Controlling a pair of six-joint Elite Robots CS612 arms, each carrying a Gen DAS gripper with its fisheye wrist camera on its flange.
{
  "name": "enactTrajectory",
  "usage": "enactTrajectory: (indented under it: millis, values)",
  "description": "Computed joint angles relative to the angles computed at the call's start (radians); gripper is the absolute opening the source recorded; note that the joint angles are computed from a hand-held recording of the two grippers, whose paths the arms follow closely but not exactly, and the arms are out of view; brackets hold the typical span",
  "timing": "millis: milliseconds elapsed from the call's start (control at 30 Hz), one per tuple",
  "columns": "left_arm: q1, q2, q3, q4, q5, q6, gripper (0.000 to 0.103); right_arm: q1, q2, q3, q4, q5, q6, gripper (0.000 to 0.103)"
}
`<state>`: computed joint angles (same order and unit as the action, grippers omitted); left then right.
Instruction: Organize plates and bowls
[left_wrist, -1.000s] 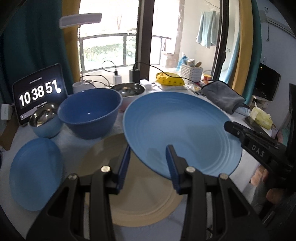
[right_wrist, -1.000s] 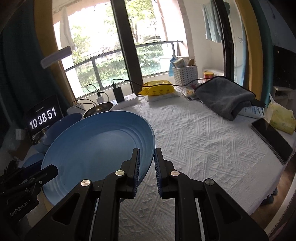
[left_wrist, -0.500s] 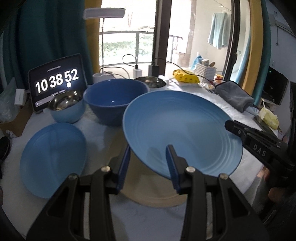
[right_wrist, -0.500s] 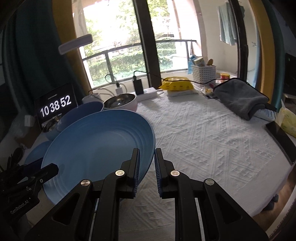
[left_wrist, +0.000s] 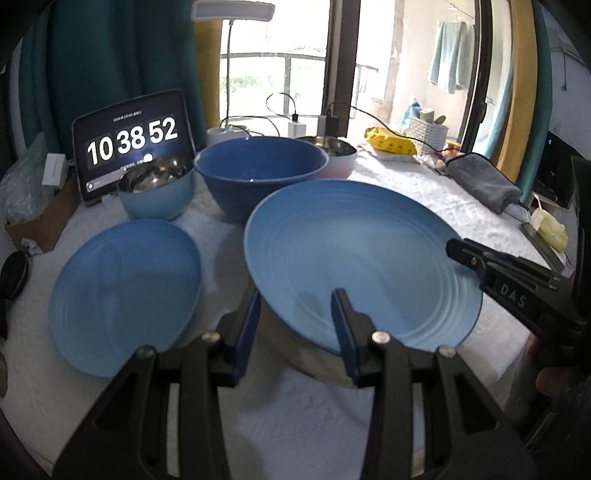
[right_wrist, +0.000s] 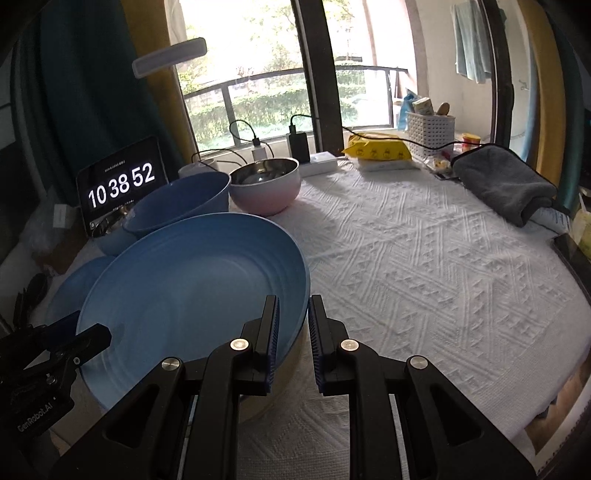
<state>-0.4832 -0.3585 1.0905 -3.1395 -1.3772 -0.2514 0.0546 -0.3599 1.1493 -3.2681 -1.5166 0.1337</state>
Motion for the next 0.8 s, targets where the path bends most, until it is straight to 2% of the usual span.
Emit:
enactTrajectory:
  millis: [233,467,600,800]
  values:
    - [0.003,0.001,0.006,0.024,-0.011,0.001,0.041,0.004,0.005,-0.003,0.014,-0.001,-0.004,0.018]
    - [0.001,0.012,-0.013,0.07,0.008,0.009,0.041,0.012,0.021,-0.027,0.045,-0.025,-0.021,0.018]
    - [0.003,0.019,-0.028,0.114,-0.014,0.003,0.042,0.013,0.028,-0.035,0.058,-0.035,-0.009,0.018]
    - [0.0,0.021,-0.025,0.097,-0.015,0.032,0.043,0.009,0.03,-0.036,0.065,-0.038,0.016,0.018]
